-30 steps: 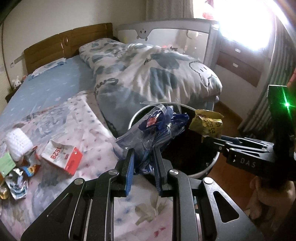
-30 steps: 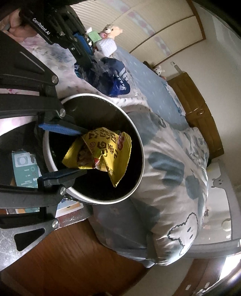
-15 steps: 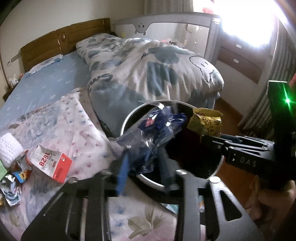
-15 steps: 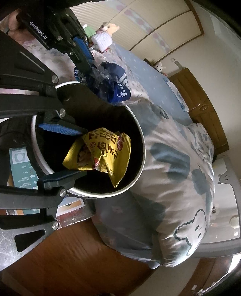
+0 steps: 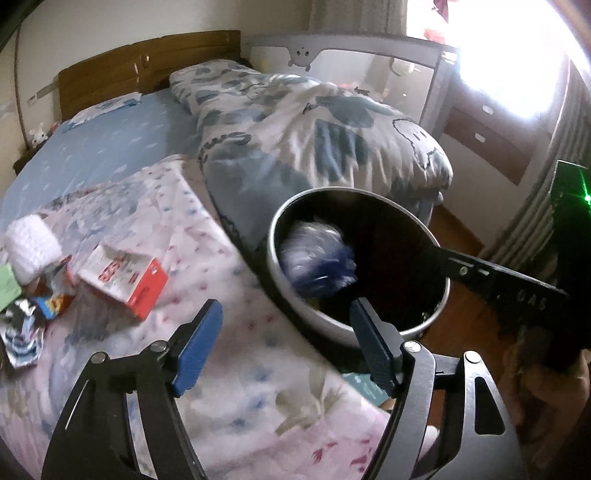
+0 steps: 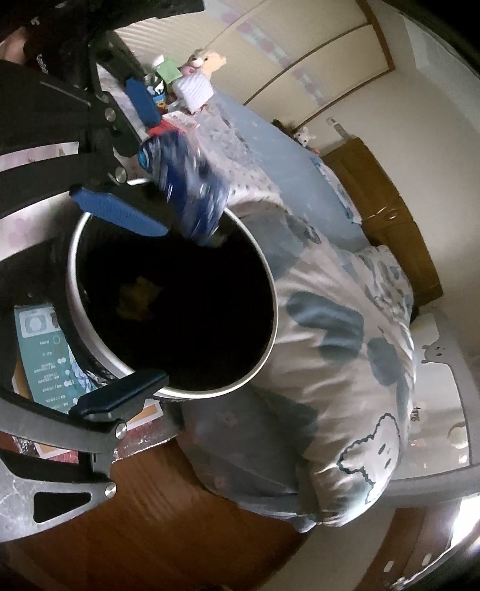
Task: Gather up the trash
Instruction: 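Open right tool over the bin while left tool releases the wrapper into it, then move both tools back over the trash on the bed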
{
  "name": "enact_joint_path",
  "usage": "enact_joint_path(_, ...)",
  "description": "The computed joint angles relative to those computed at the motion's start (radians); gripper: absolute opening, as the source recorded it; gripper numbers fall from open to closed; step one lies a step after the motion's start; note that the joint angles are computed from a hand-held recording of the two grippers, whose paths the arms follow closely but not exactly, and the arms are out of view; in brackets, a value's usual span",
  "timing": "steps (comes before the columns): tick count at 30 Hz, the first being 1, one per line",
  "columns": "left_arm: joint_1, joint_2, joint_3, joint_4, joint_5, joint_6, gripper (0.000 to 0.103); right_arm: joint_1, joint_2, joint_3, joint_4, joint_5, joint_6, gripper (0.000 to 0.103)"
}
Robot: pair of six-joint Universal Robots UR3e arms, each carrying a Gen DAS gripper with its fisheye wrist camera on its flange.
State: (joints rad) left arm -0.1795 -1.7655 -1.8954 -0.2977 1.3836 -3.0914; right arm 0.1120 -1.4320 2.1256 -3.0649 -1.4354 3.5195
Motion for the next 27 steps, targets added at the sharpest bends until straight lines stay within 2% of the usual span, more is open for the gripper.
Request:
enact_joint_path(7,0.085,0.134,-0.166,0.033,-0.039,-0.002,0.075,0.049,-0.029,0.013,-0.022,-0.036,0.038,0.082)
enact_joint_path(15,0.247,0.327,-0.367,0.024,-0.102,0.039,0.075,0.148,0.004,-0.02,-0.042,-0.063,0.082,0.083)
enact_joint_path(18,0.324,0.406,-0.432,-0.001,-0.13,0.066,0.075,0.195,0.038,-0.052,-0.047,-0.073,0.095,0.087)
enact_joint_path(27,0.569,0.634,-0.577,-0.132,-0.218,0.175,0.075,0.329,0.17,-0.2,-0.034,-0.094,0.114,0.088)
